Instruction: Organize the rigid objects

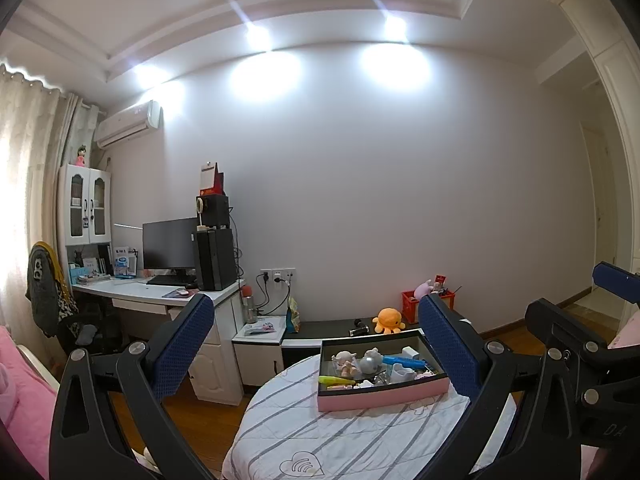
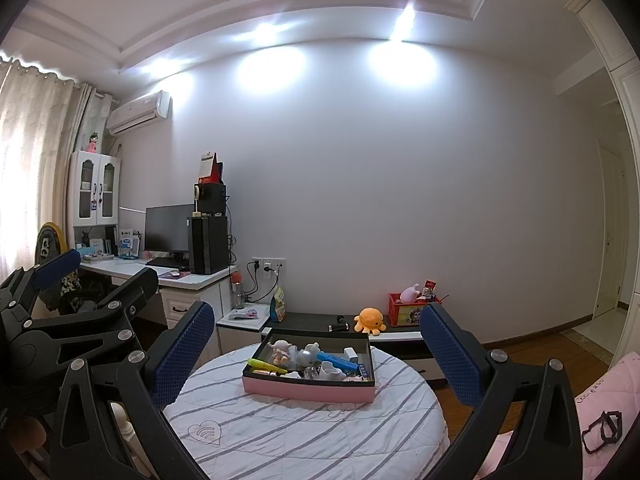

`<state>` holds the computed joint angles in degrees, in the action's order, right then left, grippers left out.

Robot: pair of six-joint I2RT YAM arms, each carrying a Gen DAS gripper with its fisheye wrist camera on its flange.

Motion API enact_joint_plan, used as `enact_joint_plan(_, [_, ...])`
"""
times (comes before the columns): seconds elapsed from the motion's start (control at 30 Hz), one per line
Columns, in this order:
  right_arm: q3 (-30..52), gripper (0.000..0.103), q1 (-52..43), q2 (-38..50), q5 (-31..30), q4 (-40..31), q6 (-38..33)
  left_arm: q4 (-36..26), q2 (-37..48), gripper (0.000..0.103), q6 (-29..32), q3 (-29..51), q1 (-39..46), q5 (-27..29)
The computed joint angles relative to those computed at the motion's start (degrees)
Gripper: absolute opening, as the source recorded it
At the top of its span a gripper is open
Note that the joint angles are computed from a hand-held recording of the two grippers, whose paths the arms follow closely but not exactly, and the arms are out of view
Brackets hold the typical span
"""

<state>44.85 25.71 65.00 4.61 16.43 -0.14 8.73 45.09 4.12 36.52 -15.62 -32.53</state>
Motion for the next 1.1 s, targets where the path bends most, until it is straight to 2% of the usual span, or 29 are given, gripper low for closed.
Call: enact_joint_plan(1.1, [-0.86,0.103,-0.43,-0.36,-0.18,0.22,-0.26,-1.44,-1.41,0.103,0.39,-0.09,0.54,-0.01])
